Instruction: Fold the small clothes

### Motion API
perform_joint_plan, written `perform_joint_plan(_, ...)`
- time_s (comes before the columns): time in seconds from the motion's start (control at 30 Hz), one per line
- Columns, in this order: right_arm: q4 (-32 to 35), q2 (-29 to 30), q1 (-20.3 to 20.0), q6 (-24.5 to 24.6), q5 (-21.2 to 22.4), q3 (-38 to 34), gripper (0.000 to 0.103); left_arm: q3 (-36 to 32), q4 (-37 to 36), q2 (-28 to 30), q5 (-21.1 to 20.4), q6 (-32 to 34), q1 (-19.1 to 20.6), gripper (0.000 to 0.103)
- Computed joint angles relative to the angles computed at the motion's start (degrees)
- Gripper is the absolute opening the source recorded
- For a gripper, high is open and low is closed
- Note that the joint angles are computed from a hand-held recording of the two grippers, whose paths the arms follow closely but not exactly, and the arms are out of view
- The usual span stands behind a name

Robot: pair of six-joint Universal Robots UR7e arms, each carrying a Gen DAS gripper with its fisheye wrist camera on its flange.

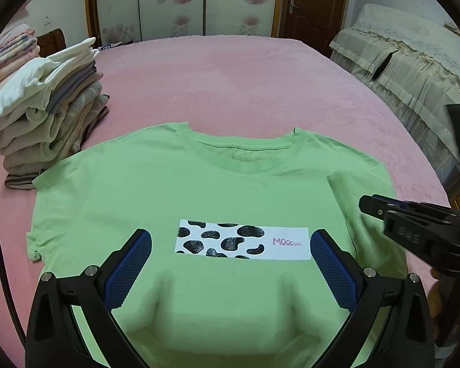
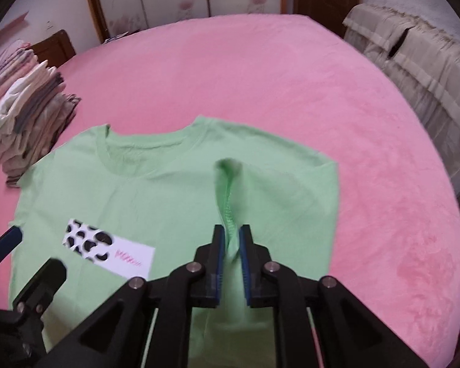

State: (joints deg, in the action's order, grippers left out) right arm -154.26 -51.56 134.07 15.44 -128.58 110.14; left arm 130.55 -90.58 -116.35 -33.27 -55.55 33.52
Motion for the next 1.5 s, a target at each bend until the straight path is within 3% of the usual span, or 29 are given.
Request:
perform_joint_plan(0.13,-1.7,-3.4,0.9,-0.5,0.4,2.0,0.029,0.4,-3.4,0.2,-2.2,2.3,0.8,0.103)
perform_joint_plan(0.4,0.7,-13.0,2.8,2.3,-4.1,8.4,0.030,2.5,-16.8,1.6,-15.4,11.3,2.9,0.102)
perform_joint_plan(0.53,1.6,-17.2,2.9,5.4,-4.0,14.1,0.030,4.2,-20.7,3.2,-21.2,13.6,3.0,0.096)
perform_joint_plan(0.73,1.8,-16.0,4.7,3.2,-3.6,17.3,0.030,6.1,-19.6,6.3,-19.0,13.2,-0.2,0.094)
perform_joint_plan(1.0,0.4,-11.1,4.3,0.5,-4.8,16.5,0.030,5.6,-21.7,9.2,-18.1,14.6,1.0,0.094)
perform_joint_plan(1.13,-0.5,-10.4,3.1,1.5,-5.7,17.3,0.029,5.5,-24.3,11.5,-18.4,16.1,1.9,0.094)
perform_joint_plan(1.23,-4.3,-11.7,1.7,2.5,-4.5,19.7,0.020,5.8,-25.9,13.2,-18.4,17.2,2.1,0.094)
perform_joint_plan(1.5,-10.1,-14.5,-0.7,4.6,-2.1,23.9,0.018,6.6,-27.6,17.0,-16.7,18.4,1.9,0.094)
